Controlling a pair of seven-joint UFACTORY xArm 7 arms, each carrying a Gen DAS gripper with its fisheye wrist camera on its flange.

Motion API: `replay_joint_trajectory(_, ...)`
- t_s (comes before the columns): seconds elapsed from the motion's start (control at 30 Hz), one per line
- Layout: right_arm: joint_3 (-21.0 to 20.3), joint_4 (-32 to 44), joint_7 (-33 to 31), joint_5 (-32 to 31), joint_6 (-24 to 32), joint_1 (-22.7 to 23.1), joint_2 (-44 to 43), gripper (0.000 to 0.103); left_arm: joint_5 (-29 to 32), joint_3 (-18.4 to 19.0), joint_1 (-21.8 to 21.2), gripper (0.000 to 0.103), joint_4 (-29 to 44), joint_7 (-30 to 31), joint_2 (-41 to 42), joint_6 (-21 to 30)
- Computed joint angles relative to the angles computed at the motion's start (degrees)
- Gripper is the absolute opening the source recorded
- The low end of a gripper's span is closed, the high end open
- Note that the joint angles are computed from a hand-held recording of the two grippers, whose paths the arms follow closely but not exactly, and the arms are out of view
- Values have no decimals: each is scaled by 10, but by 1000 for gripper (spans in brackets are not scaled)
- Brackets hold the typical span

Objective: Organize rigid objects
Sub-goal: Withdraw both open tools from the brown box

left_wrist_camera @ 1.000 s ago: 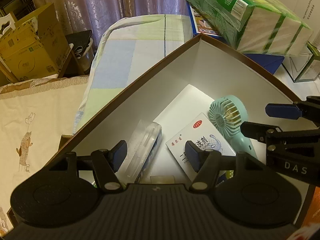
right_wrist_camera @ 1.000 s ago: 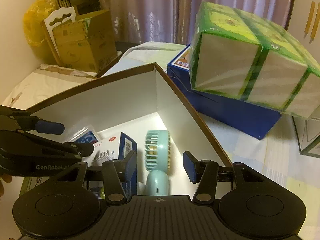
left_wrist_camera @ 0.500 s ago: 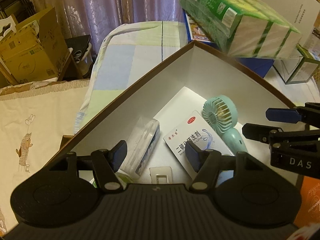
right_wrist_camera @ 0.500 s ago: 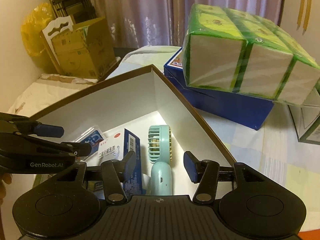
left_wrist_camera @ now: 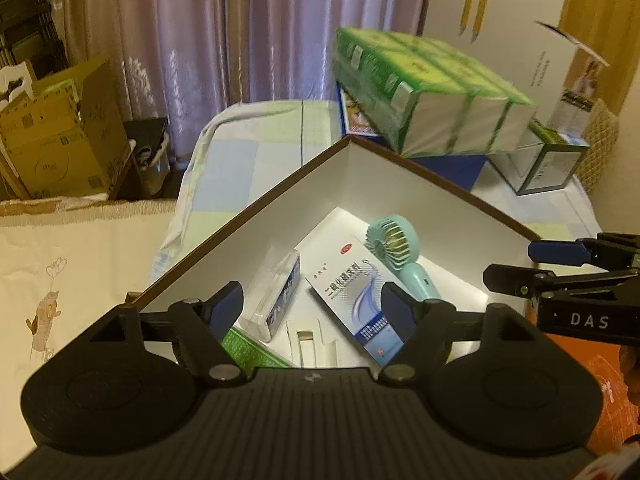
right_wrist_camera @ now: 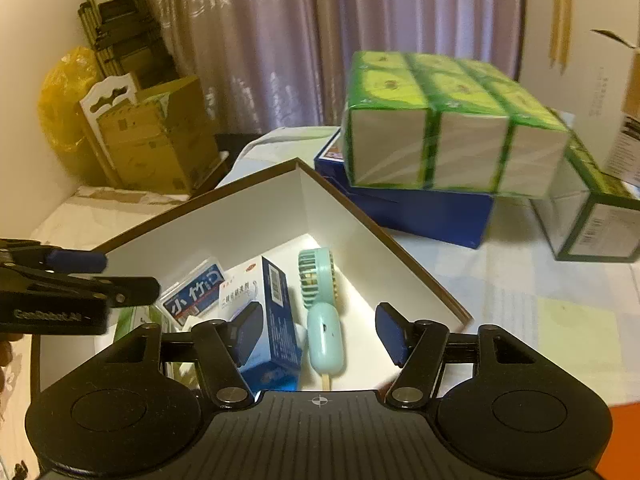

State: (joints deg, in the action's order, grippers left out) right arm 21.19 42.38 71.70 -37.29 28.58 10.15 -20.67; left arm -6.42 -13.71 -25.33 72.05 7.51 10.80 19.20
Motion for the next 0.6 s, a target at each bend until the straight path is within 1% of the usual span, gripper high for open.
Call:
replay_joint_trajectory(0.1, 30, -3, 39, -14, 46, -1, -26, 60, -8, -5, 2, 73, -38, 20, -31, -23)
replay_joint_trajectory(0.17, 37, -6, 53, -11, 69, 7, -40, 60, -6, -5, 0, 73, -66, 26, -52, -43)
replay_joint_trajectory(0.2, 40, -10, 61, -8, 76, 11, -48, 60, -15, -7, 1, 73, -77, 34, -63, -47)
replay_joint_trajectory(0.27, 42, -21, 73, 4, 84, 21, -68, 60, -70, -15, 4, 73, -98, 78, -84, -48)
replay_joint_trajectory(0.33, 46, -35, 85, 16, 86, 28, -90, 60, -92, -12, -2, 73, -120, 84, -108, -44)
replay_joint_trajectory(0.4, 49, -48, 89, 33, 91, 37, -113, 60, -90, -8, -11, 73, -143, 67, -135, -39)
replay_joint_trajectory(0.5, 42, -72, 69, 62, 85, 56, -150, 60, -66, -8, -22, 73, -188, 24, -182, -44)
replay_joint_trajectory(0.6, 33, -101, 33, 98, 79, 78, -195, 60, -9, -26, -19, 73, -228, -60, -226, -46)
